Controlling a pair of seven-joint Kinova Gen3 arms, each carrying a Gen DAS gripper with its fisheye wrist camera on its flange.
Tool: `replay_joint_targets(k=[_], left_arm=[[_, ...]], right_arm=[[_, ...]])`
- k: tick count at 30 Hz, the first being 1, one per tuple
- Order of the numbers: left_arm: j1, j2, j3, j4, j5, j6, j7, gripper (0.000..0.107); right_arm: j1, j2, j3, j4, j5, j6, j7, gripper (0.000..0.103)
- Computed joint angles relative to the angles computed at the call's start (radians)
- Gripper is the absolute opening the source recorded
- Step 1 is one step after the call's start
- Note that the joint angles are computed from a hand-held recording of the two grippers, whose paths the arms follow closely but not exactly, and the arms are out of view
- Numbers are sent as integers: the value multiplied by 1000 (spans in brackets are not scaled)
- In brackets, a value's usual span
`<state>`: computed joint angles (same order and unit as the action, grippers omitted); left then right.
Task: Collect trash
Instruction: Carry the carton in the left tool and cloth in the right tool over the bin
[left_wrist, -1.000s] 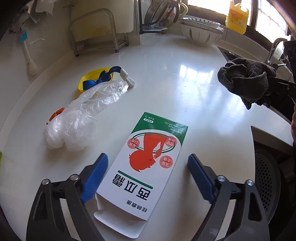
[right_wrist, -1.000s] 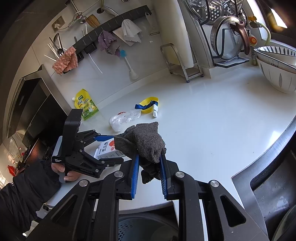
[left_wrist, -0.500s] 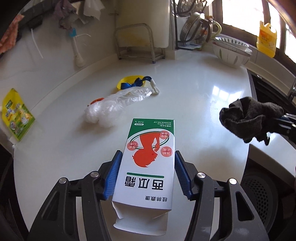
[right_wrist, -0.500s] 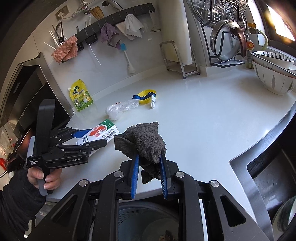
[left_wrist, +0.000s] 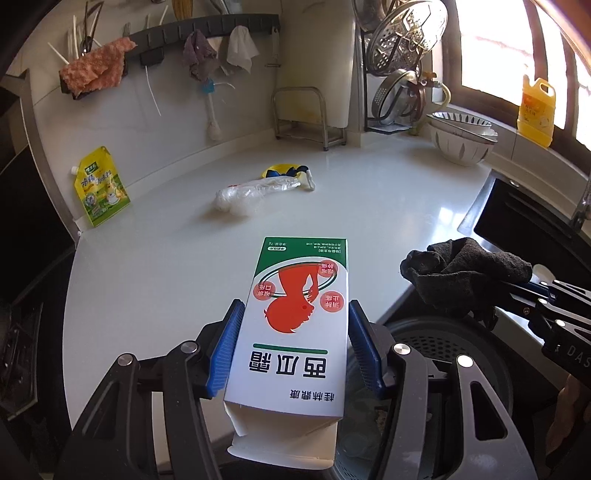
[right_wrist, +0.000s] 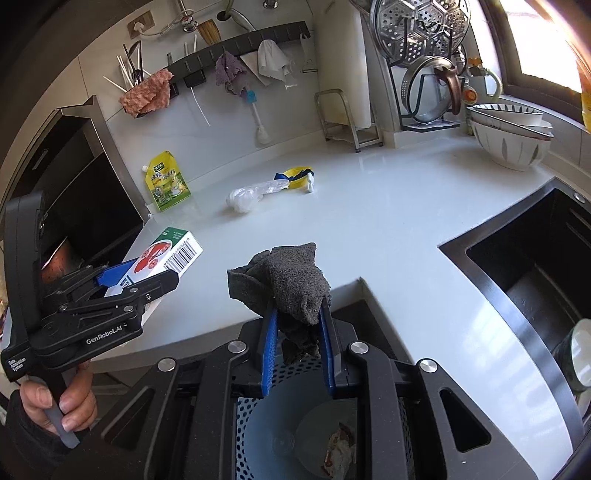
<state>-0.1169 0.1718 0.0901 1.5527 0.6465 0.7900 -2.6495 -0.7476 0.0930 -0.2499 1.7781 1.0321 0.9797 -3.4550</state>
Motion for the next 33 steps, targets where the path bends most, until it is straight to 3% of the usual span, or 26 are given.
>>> replay_joint_targets(k=[6,13,22,33], left_arm=[[-21,-124,-45,176,106,-16,-88,55],[4,-209,-119,299,184,31,-182,55],[46,-265,-154,418,159,0,-183,55],[69,-270,-163,461,131,-34,-157,55]], right_arm=[[-101,5,-59,37,15,152,-150,20],[-191,26,-88,65,-8,247,-262,20],[-285,68,-99,52,-33,361,-315,20],[-338,82,-96,67,-45,401,-366,20]])
